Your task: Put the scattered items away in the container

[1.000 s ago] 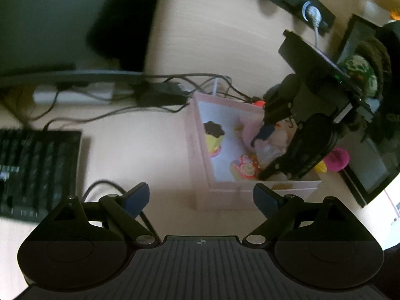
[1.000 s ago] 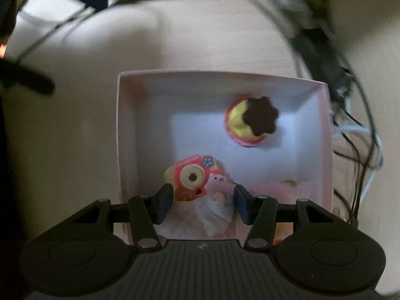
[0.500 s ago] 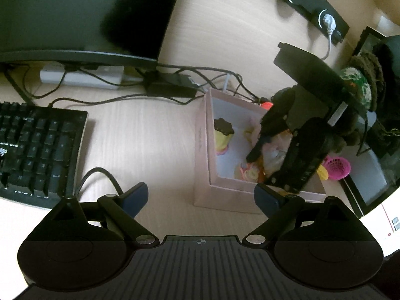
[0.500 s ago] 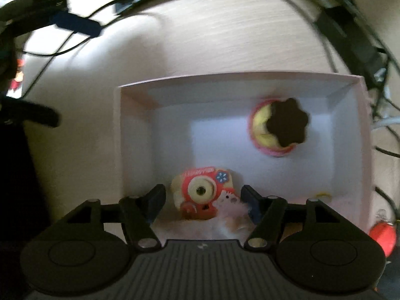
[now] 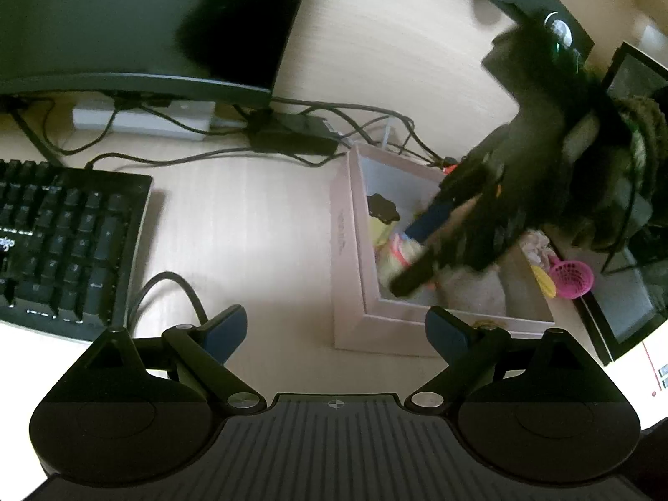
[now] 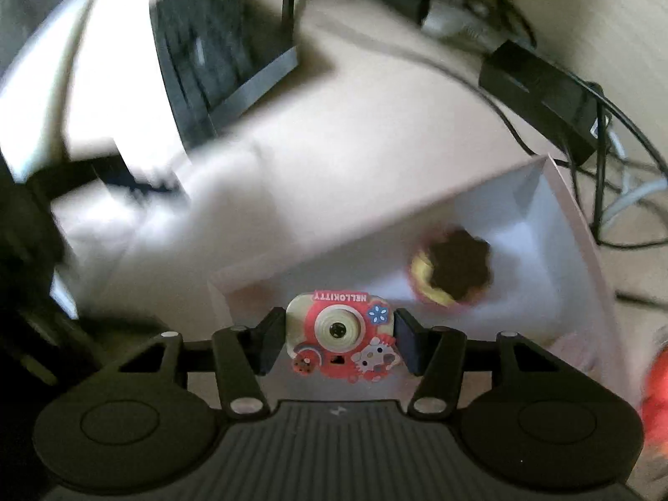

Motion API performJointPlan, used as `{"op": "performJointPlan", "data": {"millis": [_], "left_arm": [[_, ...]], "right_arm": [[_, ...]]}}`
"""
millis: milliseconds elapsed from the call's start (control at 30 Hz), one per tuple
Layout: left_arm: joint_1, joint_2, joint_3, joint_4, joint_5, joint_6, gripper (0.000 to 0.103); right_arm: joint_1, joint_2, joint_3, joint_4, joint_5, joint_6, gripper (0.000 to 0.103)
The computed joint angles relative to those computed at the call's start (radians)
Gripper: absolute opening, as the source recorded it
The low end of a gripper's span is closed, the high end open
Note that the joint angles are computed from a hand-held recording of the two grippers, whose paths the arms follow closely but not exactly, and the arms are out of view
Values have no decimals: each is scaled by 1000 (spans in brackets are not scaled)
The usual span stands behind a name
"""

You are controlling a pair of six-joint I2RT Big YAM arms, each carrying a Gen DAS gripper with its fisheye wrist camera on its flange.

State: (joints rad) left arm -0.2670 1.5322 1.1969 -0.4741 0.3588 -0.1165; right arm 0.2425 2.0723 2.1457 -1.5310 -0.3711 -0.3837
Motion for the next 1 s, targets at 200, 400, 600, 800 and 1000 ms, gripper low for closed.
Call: {"op": "performJointPlan", "data": {"millis": [200, 400, 600, 800, 1000], "left_arm": [[0, -9, -6, 1, 1, 9, 96], [-5, 3, 7, 12, 44, 2, 96], [-40, 7, 35, -16, 86, 81, 96], [-54, 12, 42, -52, 65, 110, 97], [-79, 58, 75, -42, 74, 49, 97]], "right_arm": [[-42, -127, -97, 210, 28, 122, 74], [-38, -288, -374, 518, 299, 139, 74], [15, -307, -545, 664, 323, 137, 70], [39, -376, -682, 777, 445, 127, 69], [-25, -611, -938, 985, 462, 535, 77]]}}
